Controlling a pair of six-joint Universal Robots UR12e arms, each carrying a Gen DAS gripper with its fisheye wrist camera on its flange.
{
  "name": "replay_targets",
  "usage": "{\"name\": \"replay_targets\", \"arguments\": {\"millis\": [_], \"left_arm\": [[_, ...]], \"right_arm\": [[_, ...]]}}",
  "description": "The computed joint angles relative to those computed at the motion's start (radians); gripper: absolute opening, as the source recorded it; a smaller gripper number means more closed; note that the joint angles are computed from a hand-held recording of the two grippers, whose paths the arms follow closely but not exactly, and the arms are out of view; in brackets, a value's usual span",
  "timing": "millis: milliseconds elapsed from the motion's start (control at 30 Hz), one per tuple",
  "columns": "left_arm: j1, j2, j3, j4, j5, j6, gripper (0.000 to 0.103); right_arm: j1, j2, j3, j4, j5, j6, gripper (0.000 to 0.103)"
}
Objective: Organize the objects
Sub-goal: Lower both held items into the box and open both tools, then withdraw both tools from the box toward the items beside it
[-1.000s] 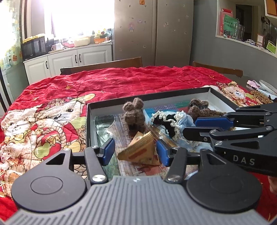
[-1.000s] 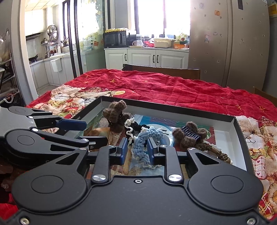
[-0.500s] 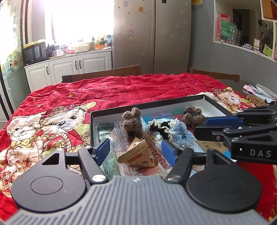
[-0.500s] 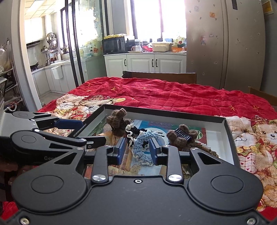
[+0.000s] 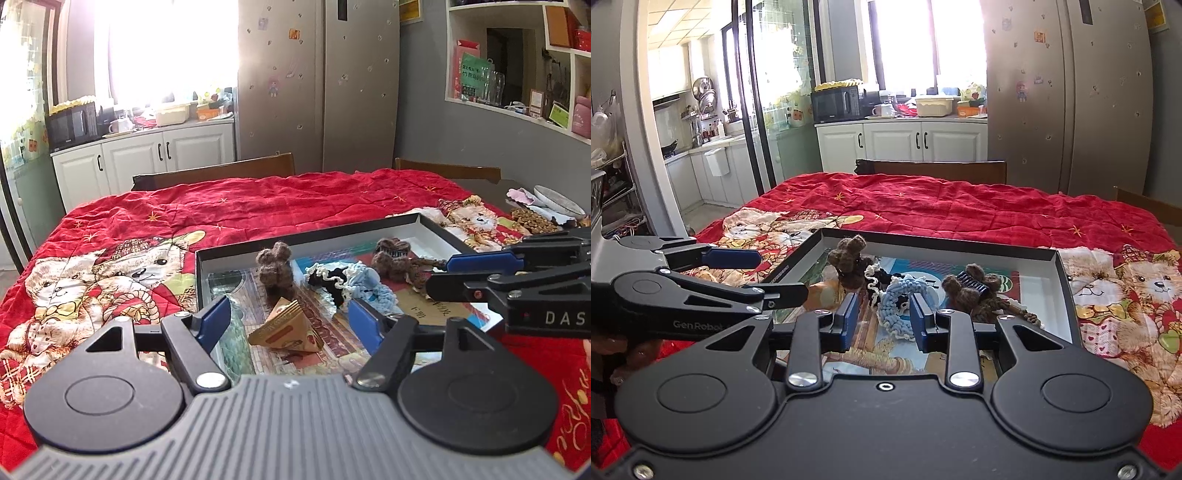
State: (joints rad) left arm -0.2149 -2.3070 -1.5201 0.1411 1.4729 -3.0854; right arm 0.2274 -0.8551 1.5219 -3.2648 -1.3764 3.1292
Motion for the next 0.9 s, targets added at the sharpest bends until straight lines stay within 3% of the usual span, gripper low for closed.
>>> {"name": "replay_targets", "arguments": {"millis": [900], "left_arm": [[0.002,0.082,-0.151,0.081,-0.103,0.034,0.085]], "right_arm": [[-0.019,-0.092,0.172,-0.107,0.037,-0.016,0.045]]}}
